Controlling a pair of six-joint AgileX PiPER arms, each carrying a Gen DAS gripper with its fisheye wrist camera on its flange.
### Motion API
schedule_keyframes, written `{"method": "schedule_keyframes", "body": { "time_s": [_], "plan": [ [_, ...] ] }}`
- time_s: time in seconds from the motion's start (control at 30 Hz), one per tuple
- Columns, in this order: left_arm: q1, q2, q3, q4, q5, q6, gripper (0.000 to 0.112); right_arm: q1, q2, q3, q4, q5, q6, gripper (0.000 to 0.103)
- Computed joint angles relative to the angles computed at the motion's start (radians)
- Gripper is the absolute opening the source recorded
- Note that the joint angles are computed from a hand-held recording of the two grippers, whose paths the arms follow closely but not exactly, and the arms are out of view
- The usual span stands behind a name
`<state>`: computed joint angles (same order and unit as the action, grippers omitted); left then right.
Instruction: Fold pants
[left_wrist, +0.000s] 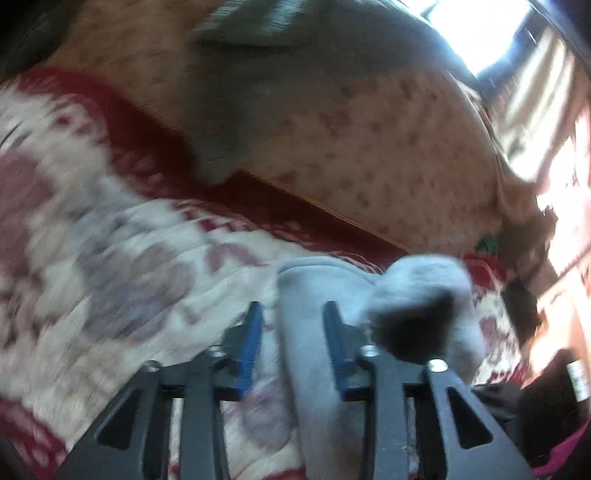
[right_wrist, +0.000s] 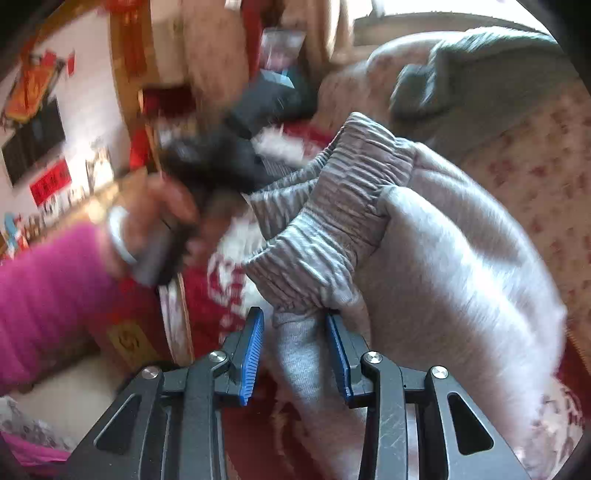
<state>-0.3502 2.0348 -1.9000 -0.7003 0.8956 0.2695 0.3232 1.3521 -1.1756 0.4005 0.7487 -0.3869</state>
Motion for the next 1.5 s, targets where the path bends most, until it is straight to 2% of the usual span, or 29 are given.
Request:
{"method": "schedule_keyframes", "body": {
  "time_s": [0.07, 0.1, 0.13, 0.17, 0.2, 0.27, 0.33, 0.4, 0.53, 0.63, 0.73, 0.87, 0.97, 1.03, 1.13, 1.27, 1.33, 1.4, 1.43, 1.47, 1.5],
  "plan": [
    [0.026, -0.081, 0.120, -0.064, -0.050, 0.061, 0.049, 0.022, 0.010, 0.023, -0.007, -0.047, 0.036, 0.040],
    [0.038, -0.110, 0.151, -0.091, -0.059, 0.092, 0.052, 0.015, 0.005, 0.024, 0.019, -0.042, 0.020, 0.044],
    [0.036, -0.125, 0.159, -0.097, -0.063, 0.097, 0.059, -0.015, -0.015, 0.034, 0.086, -0.017, -0.030, 0.048],
    [0.028, -0.152, 0.171, -0.102, -0.070, 0.100, 0.064, -0.051, -0.032, 0.032, 0.156, 0.024, -0.076, 0.061],
    [0.029, -0.166, 0.184, -0.118, -0.072, 0.122, 0.065, -0.057, -0.036, 0.022, 0.186, 0.044, -0.082, 0.068],
    [0.007, -0.213, 0.207, -0.131, -0.076, 0.140, 0.076, -0.128, -0.098, 0.027, 0.284, 0.131, -0.134, 0.068],
    [-0.035, -0.243, 0.211, -0.108, -0.090, 0.115, 0.084, -0.179, -0.152, 0.016, 0.311, 0.171, -0.137, 0.069],
    [-0.076, -0.243, 0.184, -0.078, -0.085, 0.079, 0.085, -0.255, -0.228, 0.031, 0.310, 0.205, -0.134, 0.076],
    [-0.186, -0.242, 0.139, 0.127, -0.099, -0.083, 0.089, -0.496, -0.267, 0.031, 0.334, 0.281, -0.204, 0.081],
    [-0.251, -0.240, 0.136, 0.244, -0.106, -0.172, 0.089, -0.657, -0.217, 0.000, 0.337, 0.328, -0.221, 0.082],
    [-0.322, -0.242, 0.142, 0.363, -0.119, -0.272, 0.089, -0.745, -0.141, -0.032, 0.334, 0.360, -0.216, 0.082],
    [-0.380, -0.267, 0.176, 0.369, -0.218, -0.275, 0.089, -0.770, -0.075, -0.050, 0.311, 0.320, -0.209, 0.083],
    [-0.410, -0.230, 0.122, 0.364, -0.259, -0.290, 0.089, -0.788, -0.007, -0.094, 0.312, 0.305, -0.189, 0.083],
    [-0.416, -0.186, 0.067, 0.361, -0.246, -0.300, 0.089, -0.801, 0.057, -0.139, 0.330, 0.319, -0.172, 0.083],
    [-0.444, -0.111, -0.005, 0.521, -0.197, -0.425, 0.089, -0.799, 0.166, -0.225, 0.334, 0.339, -0.142, 0.083],
    [-0.442, -0.105, 0.073, 0.561, -0.226, -0.440, 0.089, -0.786, 0.282, -0.303, 0.364, 0.368, -0.174, 0.083],
    [-0.438, -0.131, 0.151, 0.549, -0.282, -0.410, 0.089, -0.783, 0.335, -0.330, 0.426, 0.406, -0.220, 0.075],
    [-0.432, -0.157, 0.207, 0.520, -0.320, -0.375, 0.089, -0.761, 0.374, -0.359, 0.447, 0.433, -0.251, 0.053],
    [-0.426, -0.166, 0.228, 0.498, -0.333, -0.355, 0.089, -0.735, 0.378, -0.367, 0.416, 0.417, -0.264, 0.047],
    [-0.420, -0.169, 0.236, 0.479, -0.338, -0.337, 0.089, -0.715, 0.377, -0.375, 0.387, 0.404, -0.276, 0.034],
    [-0.416, -0.168, 0.236, 0.469, -0.338, -0.328, 0.089, -0.699, 0.380, -0.386, 0.360, 0.389, -0.288, 0.028]
  ]
}}
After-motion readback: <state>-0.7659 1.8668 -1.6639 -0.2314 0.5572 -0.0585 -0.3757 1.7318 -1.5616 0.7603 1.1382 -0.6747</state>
